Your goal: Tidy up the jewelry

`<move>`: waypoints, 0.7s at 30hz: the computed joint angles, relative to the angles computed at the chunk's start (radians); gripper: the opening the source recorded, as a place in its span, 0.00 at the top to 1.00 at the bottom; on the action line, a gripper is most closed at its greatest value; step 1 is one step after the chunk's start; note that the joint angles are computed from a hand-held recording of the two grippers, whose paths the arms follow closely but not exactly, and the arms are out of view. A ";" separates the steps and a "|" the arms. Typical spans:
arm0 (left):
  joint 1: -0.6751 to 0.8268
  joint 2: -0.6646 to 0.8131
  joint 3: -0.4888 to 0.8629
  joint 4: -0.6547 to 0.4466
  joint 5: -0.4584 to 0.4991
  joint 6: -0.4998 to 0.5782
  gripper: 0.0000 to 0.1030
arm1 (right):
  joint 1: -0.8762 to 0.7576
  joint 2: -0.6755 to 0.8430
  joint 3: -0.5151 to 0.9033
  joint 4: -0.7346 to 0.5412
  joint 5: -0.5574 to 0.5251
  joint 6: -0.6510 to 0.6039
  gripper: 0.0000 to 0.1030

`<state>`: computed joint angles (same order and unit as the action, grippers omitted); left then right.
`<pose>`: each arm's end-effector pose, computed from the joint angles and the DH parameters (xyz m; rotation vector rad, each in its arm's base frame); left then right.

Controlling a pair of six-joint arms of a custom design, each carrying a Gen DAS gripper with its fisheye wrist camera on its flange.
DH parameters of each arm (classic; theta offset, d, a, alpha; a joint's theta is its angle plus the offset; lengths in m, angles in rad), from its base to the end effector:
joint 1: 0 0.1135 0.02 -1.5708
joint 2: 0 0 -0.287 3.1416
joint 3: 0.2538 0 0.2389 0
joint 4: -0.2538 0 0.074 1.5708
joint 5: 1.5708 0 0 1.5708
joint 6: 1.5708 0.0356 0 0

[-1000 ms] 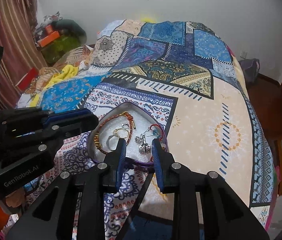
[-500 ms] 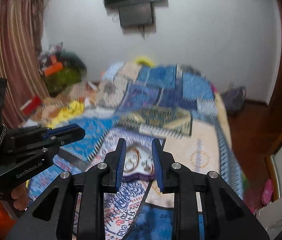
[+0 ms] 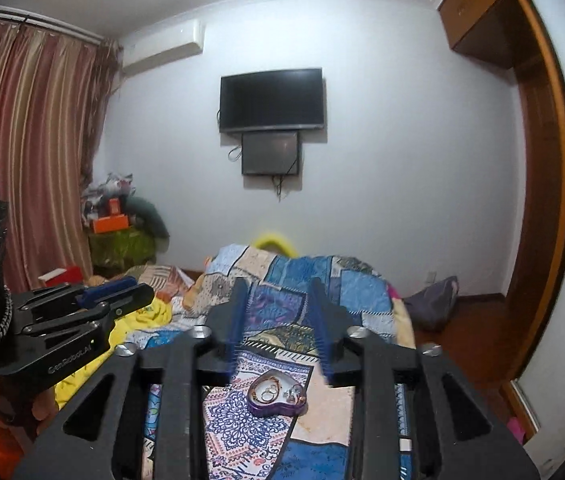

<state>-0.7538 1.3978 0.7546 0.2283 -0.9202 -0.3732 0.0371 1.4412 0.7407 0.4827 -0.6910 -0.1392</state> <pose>0.2229 -0.1703 0.2670 -0.2220 1.8055 0.1221 0.2964 0.0337 0.2730 -0.6389 1.6498 0.5413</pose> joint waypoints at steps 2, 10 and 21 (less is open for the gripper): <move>-0.034 -0.003 -0.005 0.011 -0.055 0.003 0.40 | 0.001 -0.008 -0.037 0.072 0.027 0.034 0.34; -0.081 0.004 -0.022 0.032 -0.167 -0.014 0.10 | 0.015 -0.017 -0.087 0.165 0.122 0.078 0.03; -0.102 0.008 -0.020 -0.007 -0.188 -0.065 0.09 | -0.032 -0.040 -0.105 0.117 0.069 0.051 0.03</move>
